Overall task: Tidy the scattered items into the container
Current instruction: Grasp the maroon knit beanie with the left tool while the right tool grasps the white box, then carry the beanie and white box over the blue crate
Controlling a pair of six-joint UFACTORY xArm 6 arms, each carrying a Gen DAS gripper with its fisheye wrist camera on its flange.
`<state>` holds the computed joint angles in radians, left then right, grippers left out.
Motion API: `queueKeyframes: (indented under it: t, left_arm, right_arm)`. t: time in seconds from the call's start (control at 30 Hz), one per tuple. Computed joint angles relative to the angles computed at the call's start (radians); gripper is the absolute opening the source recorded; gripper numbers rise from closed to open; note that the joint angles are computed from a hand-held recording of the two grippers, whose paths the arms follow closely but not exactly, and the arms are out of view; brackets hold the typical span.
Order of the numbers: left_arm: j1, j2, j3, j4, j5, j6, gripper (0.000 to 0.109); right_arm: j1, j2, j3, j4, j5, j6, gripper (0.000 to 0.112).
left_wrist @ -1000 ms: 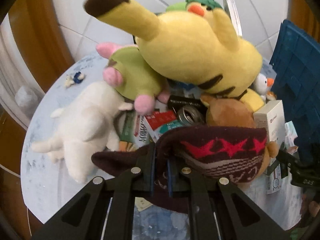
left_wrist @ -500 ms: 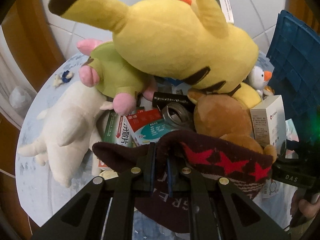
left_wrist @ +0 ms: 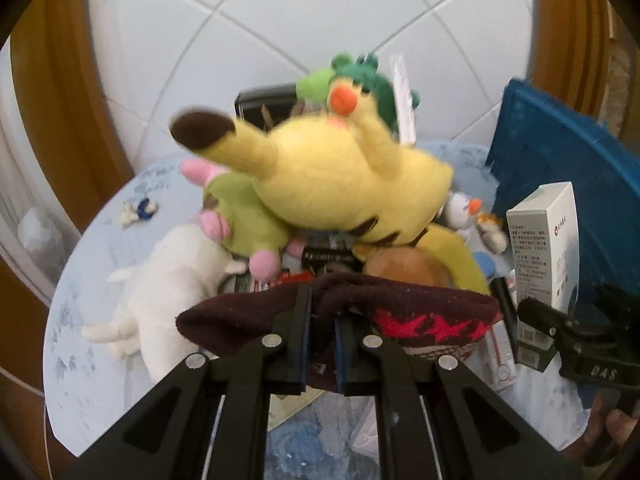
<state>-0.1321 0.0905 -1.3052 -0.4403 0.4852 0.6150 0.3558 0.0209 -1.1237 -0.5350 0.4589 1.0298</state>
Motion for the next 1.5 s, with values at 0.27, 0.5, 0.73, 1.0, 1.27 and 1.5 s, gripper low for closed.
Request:
queueKeyframes:
  t: [0.27,0.5,0.73,1.0,1.27,1.5]
  left_arm:
    - [-0.011,-0.076,-0.056,-0.146,0.067,0.161,0.009]
    - [-0.079,-0.076,-0.131,-0.092,0.106,0.12,0.009]
    - [-0.173,-0.078,-0.184,-0.075,0.119,0.078,0.009]
    - [-0.316,0.02,-0.427,0.037,0.124,-0.065,0.009]
    - [-0.49,0.205,-0.839,0.168,0.223,-0.223,0.01]
    - [-0.598,0.516,-1.363,0.191,0.52,-0.302,0.01]
  right_arm:
    - [0.096,-0.147,-0.029,-0.172,0.2,0.176,0.086]
    - [0.125,-0.243,-0.061,-0.232,0.37,0.233,0.086]
    - [0.118,-0.369,-0.045,-0.273,0.483,0.238,0.086]
    - [0.065,-0.536,-0.028,-0.341,0.613,0.214,0.086]
    - [-0.09,-0.7,-0.016,-0.316,0.687,0.113,0.086]
    - [-0.258,-0.794,0.04,-0.201,0.688,0.006,0.086]
